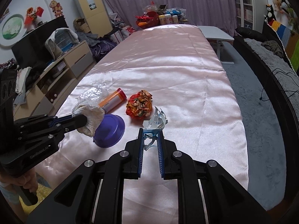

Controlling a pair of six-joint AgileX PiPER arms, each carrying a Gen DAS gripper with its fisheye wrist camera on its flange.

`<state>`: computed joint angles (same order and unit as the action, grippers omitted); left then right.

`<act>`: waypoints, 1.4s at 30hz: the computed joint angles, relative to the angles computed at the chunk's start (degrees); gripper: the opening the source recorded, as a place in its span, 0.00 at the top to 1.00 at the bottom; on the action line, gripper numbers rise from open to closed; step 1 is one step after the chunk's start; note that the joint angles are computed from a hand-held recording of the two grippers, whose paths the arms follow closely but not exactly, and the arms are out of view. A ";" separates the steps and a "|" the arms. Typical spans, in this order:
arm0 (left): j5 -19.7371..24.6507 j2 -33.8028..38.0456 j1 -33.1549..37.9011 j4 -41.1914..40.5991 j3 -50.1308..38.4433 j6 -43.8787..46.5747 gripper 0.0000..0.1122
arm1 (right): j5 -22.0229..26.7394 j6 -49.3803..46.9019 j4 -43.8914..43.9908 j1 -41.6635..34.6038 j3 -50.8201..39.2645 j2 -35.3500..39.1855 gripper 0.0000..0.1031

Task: Collect trash
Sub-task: 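Carry the clip and tissue down to the black bin with both tools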

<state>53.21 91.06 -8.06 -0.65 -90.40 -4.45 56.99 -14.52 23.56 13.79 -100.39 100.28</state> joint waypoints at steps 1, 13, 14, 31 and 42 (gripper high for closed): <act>-0.07 -1.69 -0.03 0.20 1.21 -0.33 0.95 | -0.14 0.08 -0.10 0.29 0.84 -1.05 0.85; 2.21 -22.68 -5.99 4.43 18.31 -7.49 0.95 | -0.37 -1.16 0.46 2.72 16.84 -17.16 0.85; 2.54 -24.27 -6.84 4.80 19.67 -8.39 0.95 | -0.37 -1.15 0.29 2.97 18.22 -18.45 0.85; 7.87 -40.66 -24.55 11.03 41.53 -27.15 0.95 | 1.66 1.46 -2.11 9.44 41.38 -34.69 0.85; 1.98 -40.66 -26.42 7.37 54.51 -31.95 0.95 | -2.06 5.11 -5.85 13.66 50.43 -33.34 0.85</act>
